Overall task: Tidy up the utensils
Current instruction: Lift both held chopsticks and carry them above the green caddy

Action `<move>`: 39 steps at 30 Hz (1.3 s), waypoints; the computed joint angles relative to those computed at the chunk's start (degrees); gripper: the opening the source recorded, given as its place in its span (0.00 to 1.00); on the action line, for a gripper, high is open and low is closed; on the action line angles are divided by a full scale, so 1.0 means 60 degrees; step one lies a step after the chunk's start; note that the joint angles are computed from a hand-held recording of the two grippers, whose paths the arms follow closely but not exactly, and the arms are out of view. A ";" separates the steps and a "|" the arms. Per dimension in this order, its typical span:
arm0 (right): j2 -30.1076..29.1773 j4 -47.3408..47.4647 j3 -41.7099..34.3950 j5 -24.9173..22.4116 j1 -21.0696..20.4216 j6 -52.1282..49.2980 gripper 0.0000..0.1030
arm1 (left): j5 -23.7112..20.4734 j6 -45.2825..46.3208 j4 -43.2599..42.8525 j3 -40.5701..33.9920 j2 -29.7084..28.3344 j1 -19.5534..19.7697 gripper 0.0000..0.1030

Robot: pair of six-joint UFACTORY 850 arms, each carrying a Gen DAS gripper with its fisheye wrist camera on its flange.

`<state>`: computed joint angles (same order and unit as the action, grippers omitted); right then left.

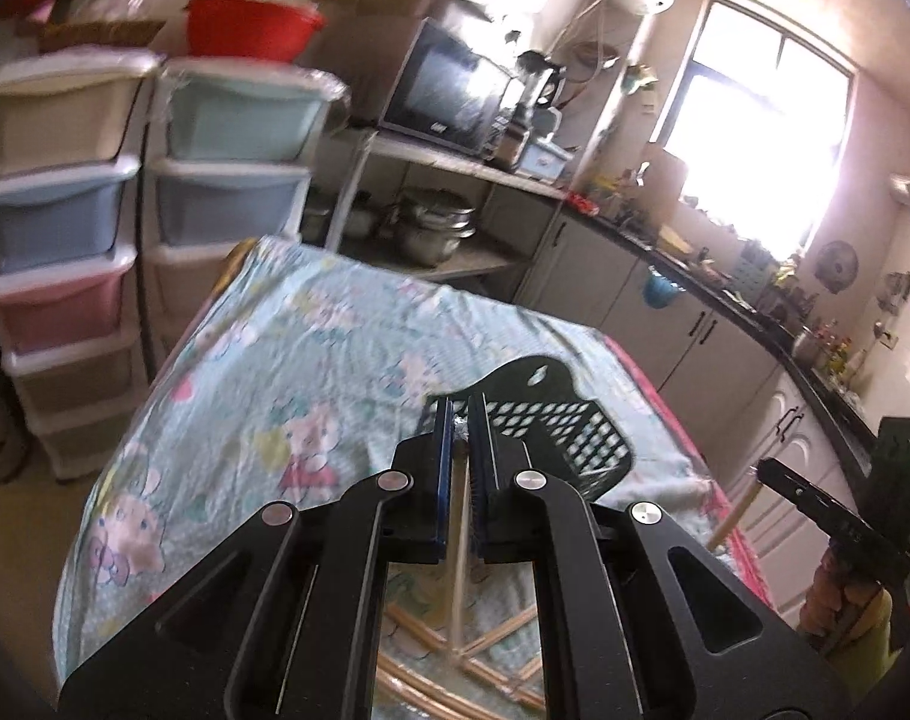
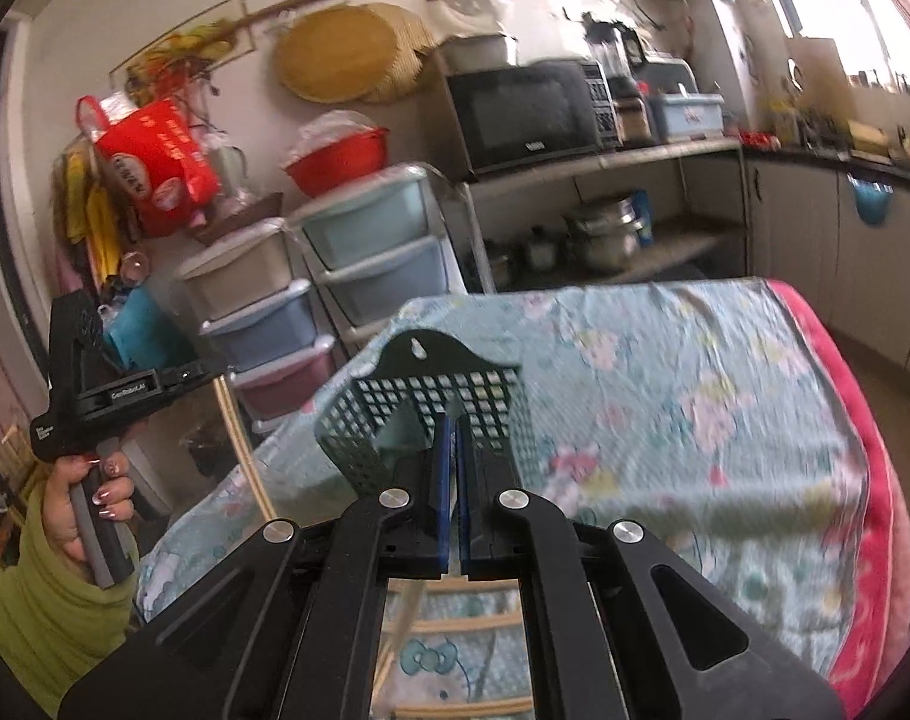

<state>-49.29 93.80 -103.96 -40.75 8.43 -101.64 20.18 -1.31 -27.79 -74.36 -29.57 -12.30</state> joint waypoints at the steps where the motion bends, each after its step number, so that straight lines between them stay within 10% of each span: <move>1: 0.0032 0.0045 -0.0023 -0.0040 0.0020 -0.0095 0.02 | 0.0029 0.0081 0.0019 -0.0046 0.0029 -0.0040 0.03; 39: -0.0554 0.1826 -0.2898 0.0810 0.0618 -0.1496 0.02 | 0.0347 0.2167 -0.0987 -0.2587 -0.0517 -0.0151 0.02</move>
<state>-52.61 104.75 -121.34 -35.89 12.14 -110.62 22.26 11.69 -33.71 -89.89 -32.67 -13.20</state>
